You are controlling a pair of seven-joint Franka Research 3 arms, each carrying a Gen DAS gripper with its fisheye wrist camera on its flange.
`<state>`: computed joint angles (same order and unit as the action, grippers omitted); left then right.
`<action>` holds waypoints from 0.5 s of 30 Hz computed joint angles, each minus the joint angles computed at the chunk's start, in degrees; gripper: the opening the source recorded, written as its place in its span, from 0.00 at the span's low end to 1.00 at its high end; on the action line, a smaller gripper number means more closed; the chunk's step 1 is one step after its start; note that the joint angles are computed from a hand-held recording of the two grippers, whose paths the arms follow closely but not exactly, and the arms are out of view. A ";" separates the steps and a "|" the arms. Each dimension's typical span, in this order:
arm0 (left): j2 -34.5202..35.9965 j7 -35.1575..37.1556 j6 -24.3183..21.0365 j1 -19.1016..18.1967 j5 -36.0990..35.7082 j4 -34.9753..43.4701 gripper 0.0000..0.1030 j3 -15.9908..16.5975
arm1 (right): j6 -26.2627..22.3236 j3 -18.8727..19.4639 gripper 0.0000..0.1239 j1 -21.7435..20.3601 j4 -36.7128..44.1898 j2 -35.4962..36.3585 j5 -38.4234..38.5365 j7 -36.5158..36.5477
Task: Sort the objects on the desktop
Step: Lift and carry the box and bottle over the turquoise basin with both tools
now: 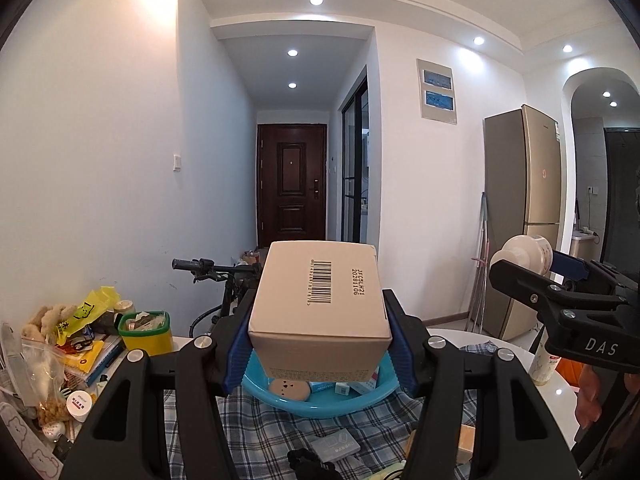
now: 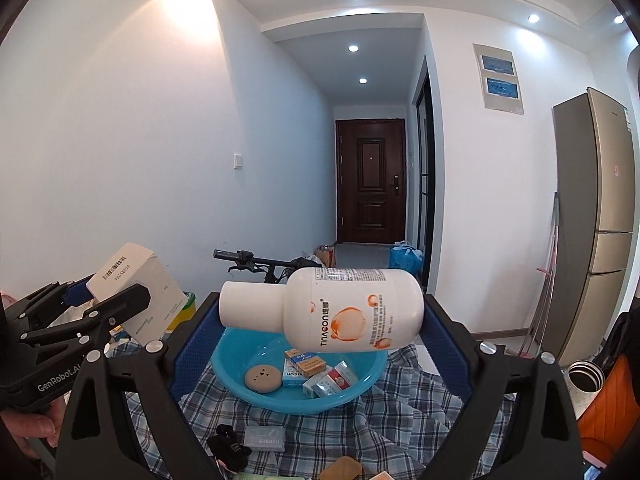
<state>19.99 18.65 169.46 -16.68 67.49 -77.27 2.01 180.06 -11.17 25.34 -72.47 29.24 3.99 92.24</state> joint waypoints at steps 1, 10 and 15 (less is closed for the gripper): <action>0.15 0.23 0.06 0.14 -0.35 0.04 0.59 -0.10 | -0.11 -0.16 0.75 0.09 0.24 0.17 -0.02 0.07; 3.36 3.56 1.80 1.11 -5.59 2.96 0.59 0.38 | -4.35 2.27 0.75 -2.39 8.58 5.45 0.41 0.03; 6.69 8.69 1.60 1.54 -11.59 6.62 0.59 0.50 | -7.73 4.12 0.75 -4.01 15.29 9.77 0.25 0.05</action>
